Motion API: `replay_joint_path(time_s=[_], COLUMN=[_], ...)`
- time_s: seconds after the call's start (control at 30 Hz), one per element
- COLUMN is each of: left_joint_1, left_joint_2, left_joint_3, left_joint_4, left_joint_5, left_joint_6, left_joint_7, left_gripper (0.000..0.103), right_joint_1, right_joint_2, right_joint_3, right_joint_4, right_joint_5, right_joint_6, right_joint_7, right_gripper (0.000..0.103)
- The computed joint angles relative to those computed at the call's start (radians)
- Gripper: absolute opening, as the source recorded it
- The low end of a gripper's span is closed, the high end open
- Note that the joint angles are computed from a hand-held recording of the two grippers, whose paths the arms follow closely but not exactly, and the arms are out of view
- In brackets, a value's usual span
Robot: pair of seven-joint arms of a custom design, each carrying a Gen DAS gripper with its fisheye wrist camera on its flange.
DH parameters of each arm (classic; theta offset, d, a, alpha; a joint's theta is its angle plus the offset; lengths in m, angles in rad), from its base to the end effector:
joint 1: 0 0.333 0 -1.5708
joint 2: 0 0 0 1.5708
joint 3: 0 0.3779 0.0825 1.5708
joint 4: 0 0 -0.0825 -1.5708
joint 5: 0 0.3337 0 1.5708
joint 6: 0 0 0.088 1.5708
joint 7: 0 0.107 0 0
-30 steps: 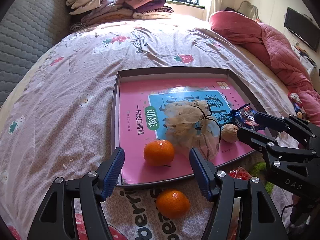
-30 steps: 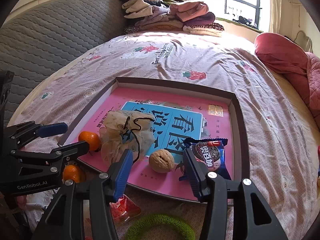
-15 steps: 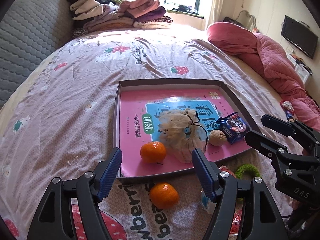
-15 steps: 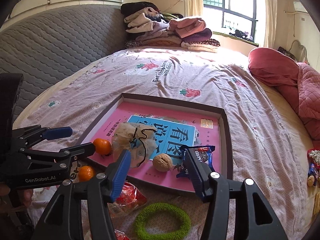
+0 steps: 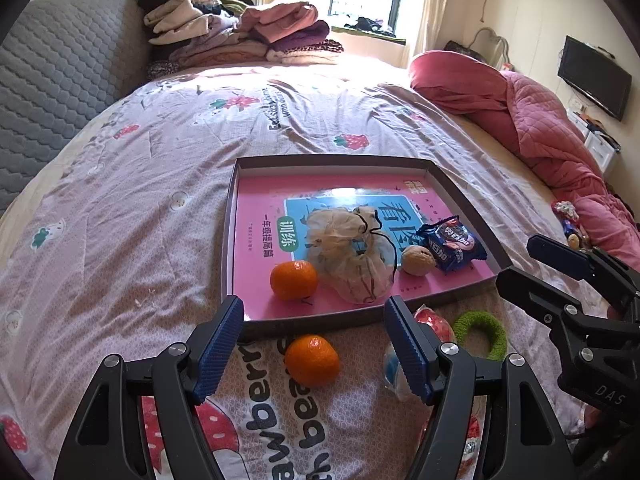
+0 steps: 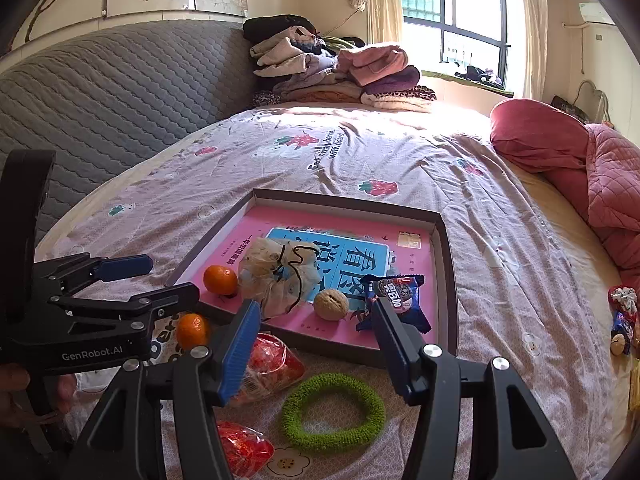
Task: Organize objects
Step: 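Withdraw both open grippers back from the tray, then move the left gripper to the second orange while the right gripper approaches the red-white plastic egg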
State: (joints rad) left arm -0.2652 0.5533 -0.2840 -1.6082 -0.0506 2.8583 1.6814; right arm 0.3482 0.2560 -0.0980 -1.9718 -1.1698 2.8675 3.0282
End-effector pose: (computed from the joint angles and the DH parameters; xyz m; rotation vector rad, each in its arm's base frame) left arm 0.6456 -0.3318 0.4793 -1.3665 2.3587 -0.9804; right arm 0.5706 0.2045 0.4784 -1.6004 1.8520 -0.8057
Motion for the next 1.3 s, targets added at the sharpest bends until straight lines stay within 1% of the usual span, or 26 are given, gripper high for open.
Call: replay_joint_path(time_s=[0.17,0.3,0.57,0.7,0.77,0.87,1.0,1.07,1.2,1.3], left_joint_1=[0.005,0.001,0.017,0.026,0.019,0.012,0.012,0.005,0.006,-0.003], left_joint_2=[-0.017,-0.026,-0.042,-0.043,-0.043,-0.04,-0.035,-0.033,-0.028,-0.025], left_joint_3=[0.003,0.019,0.006,-0.002,0.007,0.018,0.018,0.026,0.023,0.032], left_joint_4=[-0.041,-0.063,-0.111,-0.122,-0.126,-0.125,-0.122,-0.118,-0.116,-0.114], left_joint_5=[0.0,0.009,0.007,-0.004,0.0,0.009,0.014,0.023,0.027,0.038], left_joint_6=[0.013,0.018,0.03,0.02,0.014,0.012,0.009,0.003,-0.002,-0.001], left_joint_7=[-0.007,-0.026,-0.024,-0.023,-0.03,-0.037,-0.039,-0.045,-0.042,-0.048], left_gripper=[0.074,0.074,0.074,0.074,0.074,0.074,0.074,0.074,0.074,0.074], right_joint_1=[0.009,0.008,0.015,0.019,0.019,0.027,0.03,0.036,0.044,0.062], right_joint_2=[-0.009,-0.015,-0.025,-0.034,-0.037,-0.041,-0.041,-0.04,-0.028,-0.018], right_joint_3=[0.005,0.014,0.03,0.033,0.038,0.046,0.058,0.057,0.064,0.07], right_joint_4=[-0.016,-0.034,-0.059,-0.077,-0.085,-0.093,-0.102,-0.109,-0.121,-0.123], right_joint_5=[-0.034,-0.046,-0.05,-0.063,-0.066,-0.077,-0.079,-0.095,-0.087,-0.058], right_joint_6=[0.001,0.01,0.019,0.023,0.028,0.014,0.015,0.023,0.038,0.009], right_joint_7=[0.041,0.067,0.095,0.133,0.147,0.161,0.17,0.209,0.252,0.237], right_gripper=[0.058,0.058,0.058,0.058,0.058,0.058,0.058,0.058,0.058,0.058])
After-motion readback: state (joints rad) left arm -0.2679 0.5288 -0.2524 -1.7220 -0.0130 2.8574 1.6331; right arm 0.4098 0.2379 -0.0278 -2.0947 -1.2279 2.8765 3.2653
